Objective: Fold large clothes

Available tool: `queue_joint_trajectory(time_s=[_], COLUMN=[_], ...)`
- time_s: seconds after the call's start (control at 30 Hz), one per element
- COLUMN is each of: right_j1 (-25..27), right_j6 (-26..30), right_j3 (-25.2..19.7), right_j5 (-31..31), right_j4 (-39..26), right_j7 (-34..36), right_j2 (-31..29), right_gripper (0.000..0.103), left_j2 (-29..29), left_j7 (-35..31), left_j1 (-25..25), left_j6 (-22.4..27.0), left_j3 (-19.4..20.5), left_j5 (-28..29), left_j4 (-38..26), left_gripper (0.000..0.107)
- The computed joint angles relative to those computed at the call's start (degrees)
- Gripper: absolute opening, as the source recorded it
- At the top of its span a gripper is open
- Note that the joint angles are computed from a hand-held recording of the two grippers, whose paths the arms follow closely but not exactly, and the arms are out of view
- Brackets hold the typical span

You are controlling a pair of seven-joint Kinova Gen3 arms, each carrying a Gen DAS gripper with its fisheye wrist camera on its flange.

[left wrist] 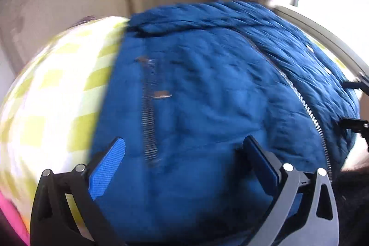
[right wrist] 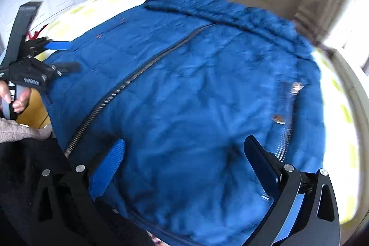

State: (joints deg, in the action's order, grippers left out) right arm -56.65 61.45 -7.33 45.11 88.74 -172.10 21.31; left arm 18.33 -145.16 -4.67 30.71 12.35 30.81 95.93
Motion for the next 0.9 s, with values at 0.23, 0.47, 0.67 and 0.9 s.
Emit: queue_joint_trajectory(time_s=[0.23, 0.47, 0.67, 0.9], right_j1=[6.72, -8.38, -11.24, -1.96], right_j6=[1.05, 2.52, 2.10, 4.33], right_j3=[-11.40, 2.06, 0.39, -12.47], right_j5=[5.54, 2.94, 4.94, 9.23], right_j4=[8.05, 17.77, 21.76, 23.25], right_j7=[-14.60, -30.90, -39.56, -48.58], right_j2=[-3.10, -8.40, -8.01, -7.15], right_gripper=[0.098, 0.098, 0.092, 0.078], left_j2=[1.24, 1.52, 2.04, 1.93], left_j7=[-1.24, -0.05, 0.26, -5.45], left_j1=[-3.28, -7.34, -8.30, -10.07], left_j6=[1.76, 3.81, 6.18, 7.75], left_j3=[-0.27, -2.02, -2.65, -2.31], left_j5=[2.17, 5.94, 5.61, 10.45], left_j4=[-0.60, -1.35, -1.86, -0.92], left_gripper=[0.101, 0.101, 0.101, 0.097])
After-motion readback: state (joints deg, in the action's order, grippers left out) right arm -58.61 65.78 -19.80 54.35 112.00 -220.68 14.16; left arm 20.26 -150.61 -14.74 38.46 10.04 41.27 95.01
